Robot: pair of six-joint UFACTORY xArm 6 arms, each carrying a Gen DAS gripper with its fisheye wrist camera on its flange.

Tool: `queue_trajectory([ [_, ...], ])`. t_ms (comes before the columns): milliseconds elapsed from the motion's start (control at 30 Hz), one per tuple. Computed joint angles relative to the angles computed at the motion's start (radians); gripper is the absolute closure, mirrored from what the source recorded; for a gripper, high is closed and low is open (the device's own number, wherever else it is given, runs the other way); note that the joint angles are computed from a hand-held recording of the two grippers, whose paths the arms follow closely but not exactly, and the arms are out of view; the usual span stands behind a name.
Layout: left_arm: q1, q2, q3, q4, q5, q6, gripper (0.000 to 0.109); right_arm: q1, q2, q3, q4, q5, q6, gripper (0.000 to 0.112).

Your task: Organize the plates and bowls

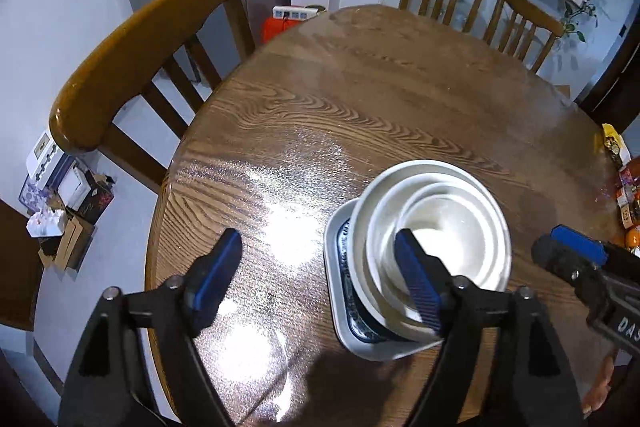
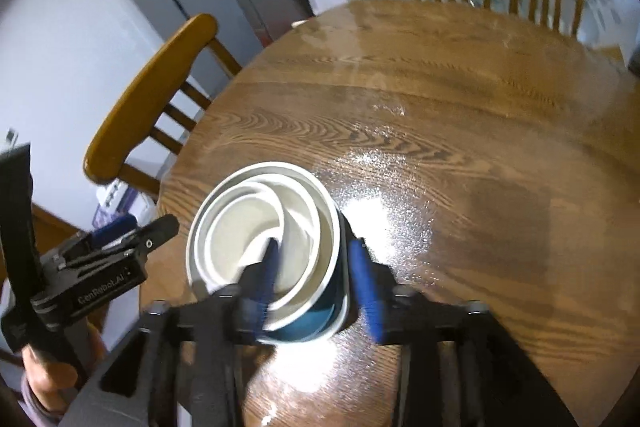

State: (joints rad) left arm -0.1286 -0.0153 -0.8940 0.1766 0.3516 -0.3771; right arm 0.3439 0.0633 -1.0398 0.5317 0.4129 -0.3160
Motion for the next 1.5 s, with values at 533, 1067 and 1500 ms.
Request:
queue_trajectory([
  [533, -0.032, -0.112, 0.113, 0.077, -0.016, -0.040, 0.007, 0.002, -0.113, 0.143, 0.171, -0.027, -0.304, 0.052],
  [1067, -0.067, -0.208, 0.178, 0.053, 0.039, 0.018, 0.007, 0.059, -0.238, 0.267, 0.124, -0.057, -0.442, 0.024],
  [1500, -0.079, -0.238, 0.202, 0.143, 0.047, -0.044, 0.007, 0.074, -0.240, 0.260, 0.104, -0.061, -0.456, 0.024],
])
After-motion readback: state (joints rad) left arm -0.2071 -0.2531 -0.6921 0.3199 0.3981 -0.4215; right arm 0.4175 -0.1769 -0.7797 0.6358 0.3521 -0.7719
